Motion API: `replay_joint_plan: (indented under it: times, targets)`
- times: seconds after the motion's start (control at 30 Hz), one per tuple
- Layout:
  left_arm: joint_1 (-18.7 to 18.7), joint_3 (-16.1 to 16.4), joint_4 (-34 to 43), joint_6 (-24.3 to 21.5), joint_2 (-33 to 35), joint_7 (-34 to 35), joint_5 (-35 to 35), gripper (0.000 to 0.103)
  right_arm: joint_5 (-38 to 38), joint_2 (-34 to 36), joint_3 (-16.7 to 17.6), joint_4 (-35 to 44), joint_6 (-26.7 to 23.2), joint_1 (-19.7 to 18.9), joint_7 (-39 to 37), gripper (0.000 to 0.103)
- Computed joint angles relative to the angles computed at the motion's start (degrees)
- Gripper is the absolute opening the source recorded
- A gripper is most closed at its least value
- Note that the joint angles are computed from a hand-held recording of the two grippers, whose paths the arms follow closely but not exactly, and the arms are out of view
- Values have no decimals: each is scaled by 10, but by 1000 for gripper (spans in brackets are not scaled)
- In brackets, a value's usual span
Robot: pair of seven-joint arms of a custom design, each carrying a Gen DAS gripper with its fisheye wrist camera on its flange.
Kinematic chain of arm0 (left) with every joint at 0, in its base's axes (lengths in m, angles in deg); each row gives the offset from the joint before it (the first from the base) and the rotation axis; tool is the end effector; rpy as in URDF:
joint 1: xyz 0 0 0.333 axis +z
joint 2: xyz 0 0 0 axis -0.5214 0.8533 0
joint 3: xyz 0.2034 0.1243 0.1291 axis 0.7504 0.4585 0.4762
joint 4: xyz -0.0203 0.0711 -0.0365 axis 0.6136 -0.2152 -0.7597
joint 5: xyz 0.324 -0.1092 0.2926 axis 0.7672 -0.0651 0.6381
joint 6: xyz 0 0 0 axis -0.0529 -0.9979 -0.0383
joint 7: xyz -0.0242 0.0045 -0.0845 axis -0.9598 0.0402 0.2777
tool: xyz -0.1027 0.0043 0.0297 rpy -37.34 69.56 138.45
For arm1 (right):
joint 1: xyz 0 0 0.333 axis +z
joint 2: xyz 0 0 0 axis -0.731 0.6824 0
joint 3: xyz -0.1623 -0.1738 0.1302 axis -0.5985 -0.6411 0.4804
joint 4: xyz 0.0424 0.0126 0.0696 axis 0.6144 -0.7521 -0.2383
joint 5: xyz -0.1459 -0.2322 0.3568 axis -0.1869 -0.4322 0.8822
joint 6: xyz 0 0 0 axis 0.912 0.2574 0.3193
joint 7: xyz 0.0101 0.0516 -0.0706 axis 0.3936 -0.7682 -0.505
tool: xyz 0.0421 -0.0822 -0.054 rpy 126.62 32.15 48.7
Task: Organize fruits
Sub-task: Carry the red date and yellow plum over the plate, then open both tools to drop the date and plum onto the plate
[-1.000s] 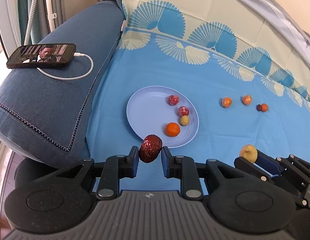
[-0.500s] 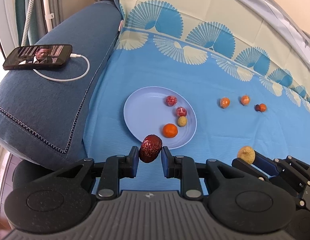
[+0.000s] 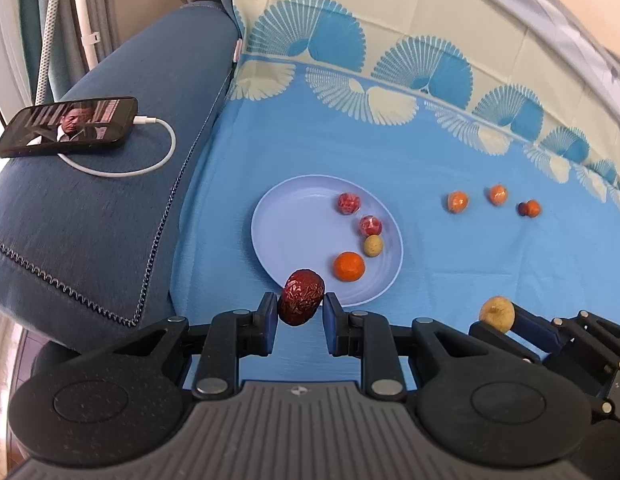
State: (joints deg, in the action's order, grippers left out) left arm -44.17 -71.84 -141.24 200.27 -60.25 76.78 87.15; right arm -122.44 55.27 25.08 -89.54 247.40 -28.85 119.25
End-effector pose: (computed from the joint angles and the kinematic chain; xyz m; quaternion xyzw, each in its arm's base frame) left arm 0.6024 -0.2795 0.4828 -0.6327 0.7156 -0.2486 0.1608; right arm 0.5163 0.3246 0.4428 -0.6965 0.5575 -0.2642 0.3665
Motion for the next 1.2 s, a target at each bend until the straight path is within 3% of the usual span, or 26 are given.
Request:
replay_joint_plan:
  times: [0.47, 0.73, 1.2]
  targets:
    - [-25, 30, 191, -61, 166, 4, 37, 27, 141, 118, -35, 103, -1, 24, -158, 27]
    - [-49, 53, 340, -119, 285, 26, 45, 27, 254, 212, -39, 199, -22, 25, -264, 27]
    - [-78, 80, 615, -224, 497, 84, 30, 27, 348, 346, -42, 342, -71, 21, -366, 27]
